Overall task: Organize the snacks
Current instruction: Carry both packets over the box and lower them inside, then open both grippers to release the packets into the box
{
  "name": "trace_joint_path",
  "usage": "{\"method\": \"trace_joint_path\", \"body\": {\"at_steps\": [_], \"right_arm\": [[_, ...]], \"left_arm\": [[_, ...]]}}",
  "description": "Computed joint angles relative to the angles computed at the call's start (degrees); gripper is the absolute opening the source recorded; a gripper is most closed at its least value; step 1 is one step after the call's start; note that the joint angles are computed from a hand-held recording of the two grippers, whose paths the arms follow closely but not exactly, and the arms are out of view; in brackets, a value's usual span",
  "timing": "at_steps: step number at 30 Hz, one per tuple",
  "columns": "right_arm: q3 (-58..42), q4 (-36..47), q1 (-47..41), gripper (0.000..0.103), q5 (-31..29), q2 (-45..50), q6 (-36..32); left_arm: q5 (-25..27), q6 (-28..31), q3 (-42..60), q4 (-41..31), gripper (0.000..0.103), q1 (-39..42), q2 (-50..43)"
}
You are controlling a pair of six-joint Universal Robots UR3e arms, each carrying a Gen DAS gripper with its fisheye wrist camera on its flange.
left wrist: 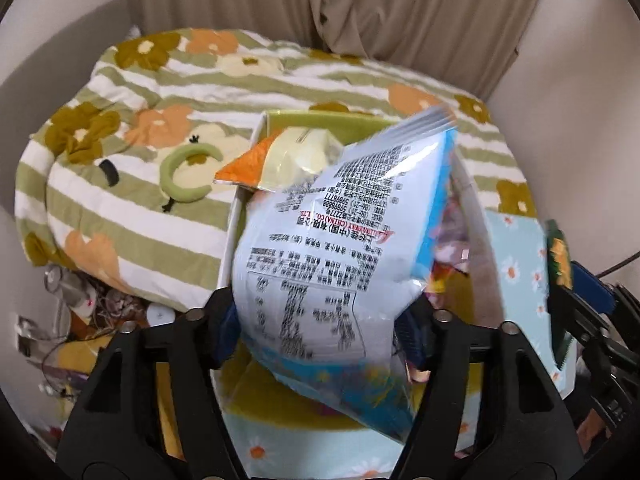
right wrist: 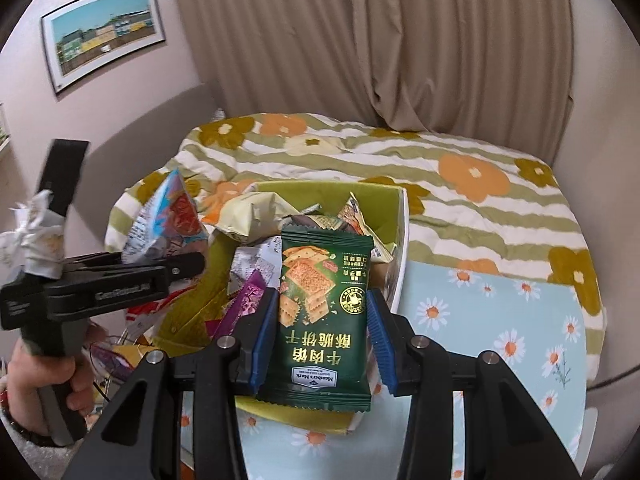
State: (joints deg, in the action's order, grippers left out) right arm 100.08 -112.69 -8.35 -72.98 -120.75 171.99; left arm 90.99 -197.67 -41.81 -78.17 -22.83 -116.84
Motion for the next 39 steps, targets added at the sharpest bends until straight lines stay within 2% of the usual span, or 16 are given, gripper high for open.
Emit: {"method": "trace_joint_path", "body": {"at_steps": [1, 3, 7, 10, 14, 19, 24, 25, 26, 27, 29, 33, 39], "right_arm": [[-0.09, -0.89, 1.27, 0.040, -1.25, 0.92, 1.28], [-0.06, -2.15, 3.31, 0.040, -3.49, 2.48, 3.38], [-0.35, -3.39, 6.81, 0.040, -7.33, 4.62, 5.95], [-0.31, -3.68, 6.99, 0.040, -7.56, 5.37, 6.14], [-0.20, -4.61, 7.29, 0.040, -7.44, 5.88, 6.77], [-2.24, -5.91, 8.64, 0.040, -8.43, 10.41, 8.56], [-1.65, -9.13, 9.86, 0.042, -9.95, 13.73, 10.46], [-0.90, -9.78, 9.57, 0.043, -9.57, 13.69, 10.33], [-0.05, -10.64, 9.41, 0.052, -9.32, 13.83, 10.28], [0.65, -11.16, 9.37, 0.070, -9.42, 14.13, 10.25], [1.06, -11.12, 9.37, 0.094, -9.67, 14.07, 10.74], [2.52, -12.30, 11.10, 0.096, -12.67, 11.96, 12.23], [2.51, -9.28, 10.71, 0.096, -12.15, 7.93, 12.08]], "left_arm": [[-0.08, 0.68, -0.07, 0.12, 0.088, 0.47, -0.52], [-0.55, 1.64, -3.30, 2.24, 0.097, 1.35, 0.55], [-1.46, 2.38, -9.34, 3.97, 0.097, 2.08, 4.08], [-1.12, 1.80, -14.66, 4.79, 0.097, 2.37, 7.88], [-3.88, 0.34, -22.11, 6.68, 0.097, 3.02, 13.94], [-1.12, 0.17, -24.30, 6.59, 0.097, 2.16, 17.06], [-0.50, 0.60, -25.89, 7.34, 0.097, 2.80, 18.21], [-0.14, 0.55, -25.87, 7.23, 0.097, 2.71, 18.23], [-0.25, 0.75, -26.28, 7.50, 0.097, 2.93, 18.37], [-0.35, 0.86, -26.60, 7.79, 0.097, 3.06, 18.37], [-0.71, 1.05, -27.51, 8.51, 0.097, 3.14, 18.51], [0.16, 1.13, -28.42, 9.12, 0.097, 1.76, 18.87], [2.85, -0.82, -25.63, 7.68, 0.097, -1.86, 18.75]]}}
